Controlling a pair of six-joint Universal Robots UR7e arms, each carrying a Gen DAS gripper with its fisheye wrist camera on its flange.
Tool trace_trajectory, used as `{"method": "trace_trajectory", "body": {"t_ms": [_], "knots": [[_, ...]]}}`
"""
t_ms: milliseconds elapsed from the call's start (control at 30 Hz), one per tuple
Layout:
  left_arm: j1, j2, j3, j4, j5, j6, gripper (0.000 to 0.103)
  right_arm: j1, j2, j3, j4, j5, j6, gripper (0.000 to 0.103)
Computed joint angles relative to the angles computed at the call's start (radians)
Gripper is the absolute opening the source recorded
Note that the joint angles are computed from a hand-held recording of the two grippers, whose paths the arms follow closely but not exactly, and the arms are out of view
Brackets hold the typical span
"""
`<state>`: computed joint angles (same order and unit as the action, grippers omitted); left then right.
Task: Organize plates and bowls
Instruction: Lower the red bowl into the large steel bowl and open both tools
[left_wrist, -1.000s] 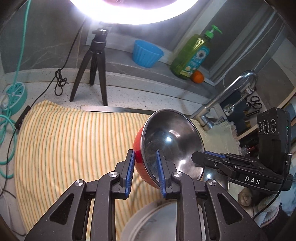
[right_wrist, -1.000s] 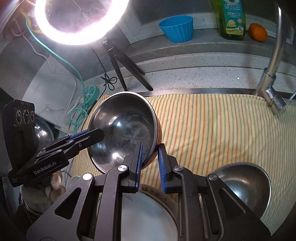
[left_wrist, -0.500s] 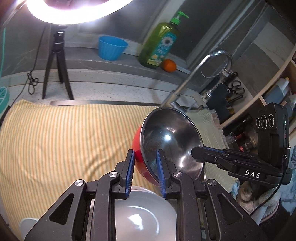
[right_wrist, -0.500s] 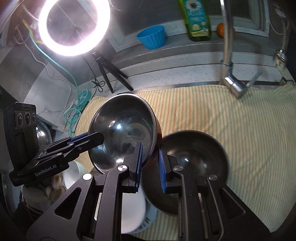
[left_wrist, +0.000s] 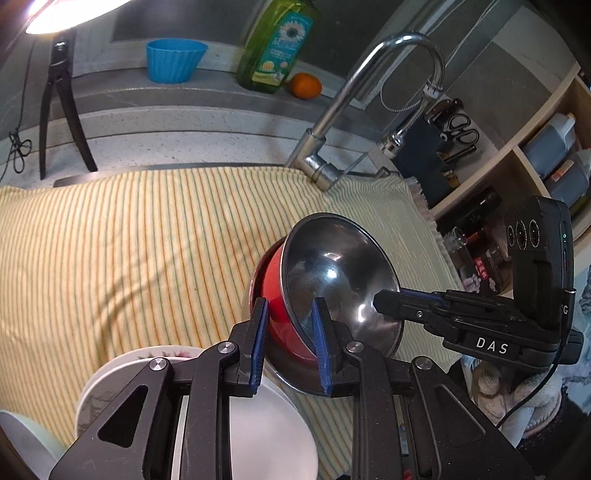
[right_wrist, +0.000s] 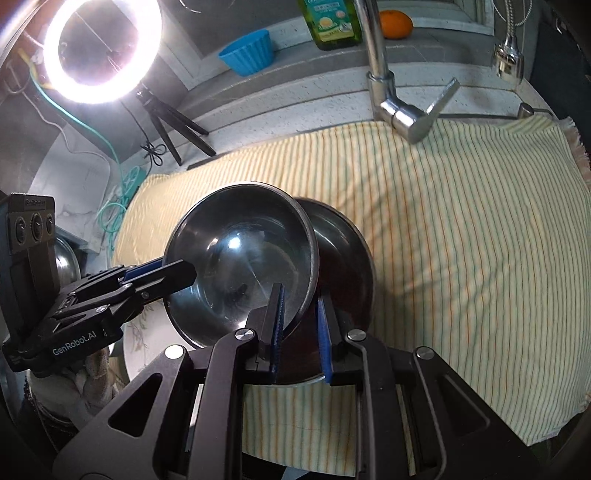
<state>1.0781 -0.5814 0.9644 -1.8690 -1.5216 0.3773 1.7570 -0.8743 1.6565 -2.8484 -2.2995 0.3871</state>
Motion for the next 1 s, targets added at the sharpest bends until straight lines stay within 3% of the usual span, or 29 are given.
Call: {"method": "trace_trajectory", "body": {"t_ms": [767,867,933,1000], "knots": [[-0.023,0.009,0.047,-0.013,0.090,0.026,0.021,-0.031,-0.014,0.029,0.023,0.006,-0.006,0.017],[-0.027,0.007,0.054,-0.018,0.102,0.028,0.022,-0.031,-0.009,0.026,0.013,0.004,-0.017,0.019],[-0.030,0.009,0.055,-0.023,0.111,0.026,0.029,-0.029,-0.006,0.023,0.008,-0.003,-0.028,0.022],[-0.030,0.009,0.055,-0.028,0.107,0.025,0.031,-0.027,-0.006,0.026,-0.013,0.003,-0.043,0.035]]}}
